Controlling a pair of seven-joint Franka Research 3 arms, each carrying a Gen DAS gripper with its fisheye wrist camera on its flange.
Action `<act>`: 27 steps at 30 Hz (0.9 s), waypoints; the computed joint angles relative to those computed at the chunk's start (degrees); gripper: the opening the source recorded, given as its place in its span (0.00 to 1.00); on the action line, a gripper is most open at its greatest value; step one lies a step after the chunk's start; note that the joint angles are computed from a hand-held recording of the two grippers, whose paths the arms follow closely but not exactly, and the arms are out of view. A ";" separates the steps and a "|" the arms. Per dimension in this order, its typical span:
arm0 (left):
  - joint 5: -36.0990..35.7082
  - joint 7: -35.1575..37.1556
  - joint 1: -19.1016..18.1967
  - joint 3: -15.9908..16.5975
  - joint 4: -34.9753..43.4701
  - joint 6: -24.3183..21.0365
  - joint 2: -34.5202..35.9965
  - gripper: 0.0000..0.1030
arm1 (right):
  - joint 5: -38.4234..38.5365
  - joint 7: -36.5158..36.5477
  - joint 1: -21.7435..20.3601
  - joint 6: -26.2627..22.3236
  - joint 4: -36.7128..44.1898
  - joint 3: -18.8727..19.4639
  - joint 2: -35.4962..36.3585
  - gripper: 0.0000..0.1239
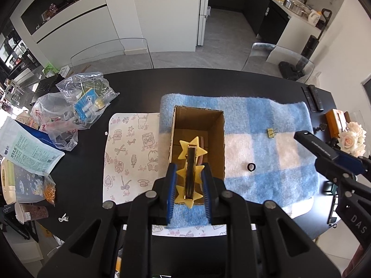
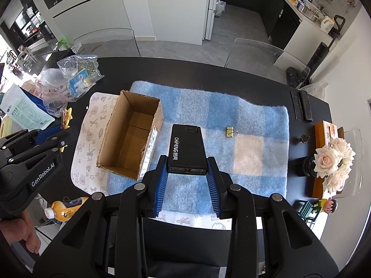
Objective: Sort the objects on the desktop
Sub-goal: 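Lower the star clip into the cardboard box and open the left tool, then lower the black box into the cardboard box and open the right tool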
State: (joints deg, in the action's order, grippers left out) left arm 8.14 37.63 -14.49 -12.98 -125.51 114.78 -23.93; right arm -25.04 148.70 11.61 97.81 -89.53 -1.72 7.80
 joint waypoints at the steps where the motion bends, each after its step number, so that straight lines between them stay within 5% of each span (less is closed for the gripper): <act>1: -0.32 0.24 -0.02 0.23 -0.07 0.33 0.42 0.20 | 0.32 -0.26 -0.24 0.23 0.01 -0.15 0.23 0.27; 21: -3.83 4.60 1.37 1.97 -1.29 5.33 4.76 0.22 | 4.71 -4.55 -2.84 2.73 0.07 -2.13 3.22 0.27; 27: -3.60 4.84 1.30 1.49 -1.48 5.59 4.75 0.79 | 5.02 -4.92 -2.87 2.76 0.13 -2.22 3.42 0.27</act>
State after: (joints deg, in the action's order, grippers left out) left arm 4.55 42.47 -13.19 -11.49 -126.98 120.37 -19.17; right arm -20.02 143.77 8.74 100.57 -89.40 -3.94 11.22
